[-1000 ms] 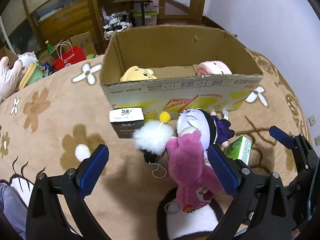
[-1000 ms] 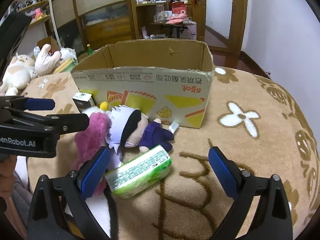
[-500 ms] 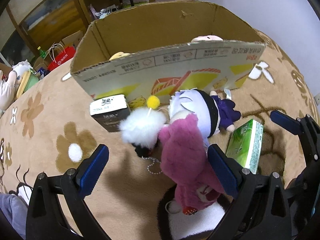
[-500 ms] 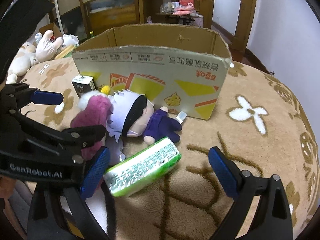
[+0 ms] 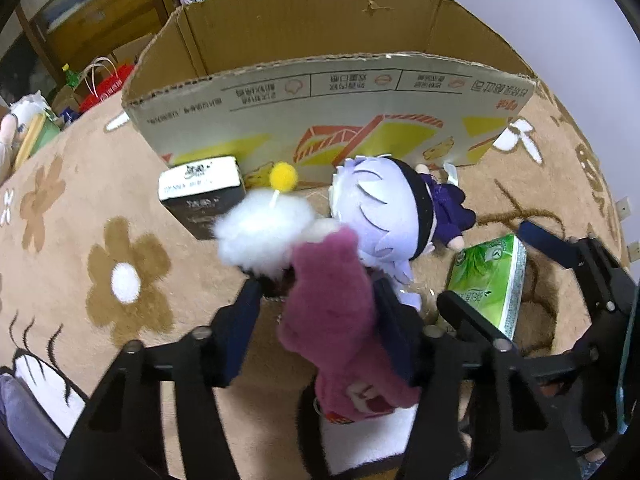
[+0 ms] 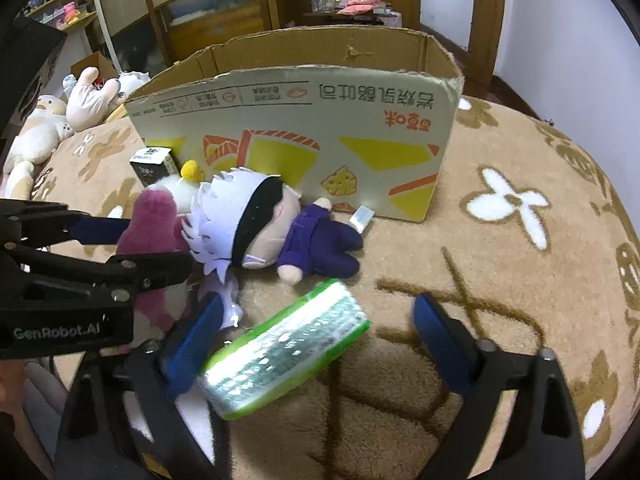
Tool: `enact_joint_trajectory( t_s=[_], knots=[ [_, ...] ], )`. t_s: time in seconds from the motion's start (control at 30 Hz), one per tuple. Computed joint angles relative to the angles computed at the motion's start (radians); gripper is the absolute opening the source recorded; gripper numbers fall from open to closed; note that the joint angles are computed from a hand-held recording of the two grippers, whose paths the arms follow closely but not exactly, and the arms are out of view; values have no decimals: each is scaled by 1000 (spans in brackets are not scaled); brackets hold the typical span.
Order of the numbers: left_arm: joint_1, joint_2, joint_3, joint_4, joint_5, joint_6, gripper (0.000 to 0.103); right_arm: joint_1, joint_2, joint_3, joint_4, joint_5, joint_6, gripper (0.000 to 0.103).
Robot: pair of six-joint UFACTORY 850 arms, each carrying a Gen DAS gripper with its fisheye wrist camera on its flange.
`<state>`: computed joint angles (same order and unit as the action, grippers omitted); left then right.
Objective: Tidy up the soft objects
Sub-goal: 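Grasp the pink plush with the left tool while the right tool grasps the green tissue pack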
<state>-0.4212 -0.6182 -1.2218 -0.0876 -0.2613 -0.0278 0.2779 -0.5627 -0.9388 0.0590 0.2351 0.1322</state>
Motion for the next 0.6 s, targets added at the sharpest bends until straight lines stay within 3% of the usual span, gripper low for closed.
enact_joint_trajectory(
  t_s=[0.1, 0.17, 0.37, 0.6],
  knots=[
    [6, 1, 1, -120, -7, 115, 41, -2, -12, -16, -106, -41, 102, 76],
    [3, 3, 4, -107, -4, 105, 41, -2, -21, -26, -118, -70, 112, 66],
    [6, 7, 12, -131, 1, 122, 40, -16, -17, -21, -245, -68, 261, 60],
    [10, 3, 7, -188, -5, 162, 41, -8, -2, -7, -151, -51, 155, 52]
  ],
)
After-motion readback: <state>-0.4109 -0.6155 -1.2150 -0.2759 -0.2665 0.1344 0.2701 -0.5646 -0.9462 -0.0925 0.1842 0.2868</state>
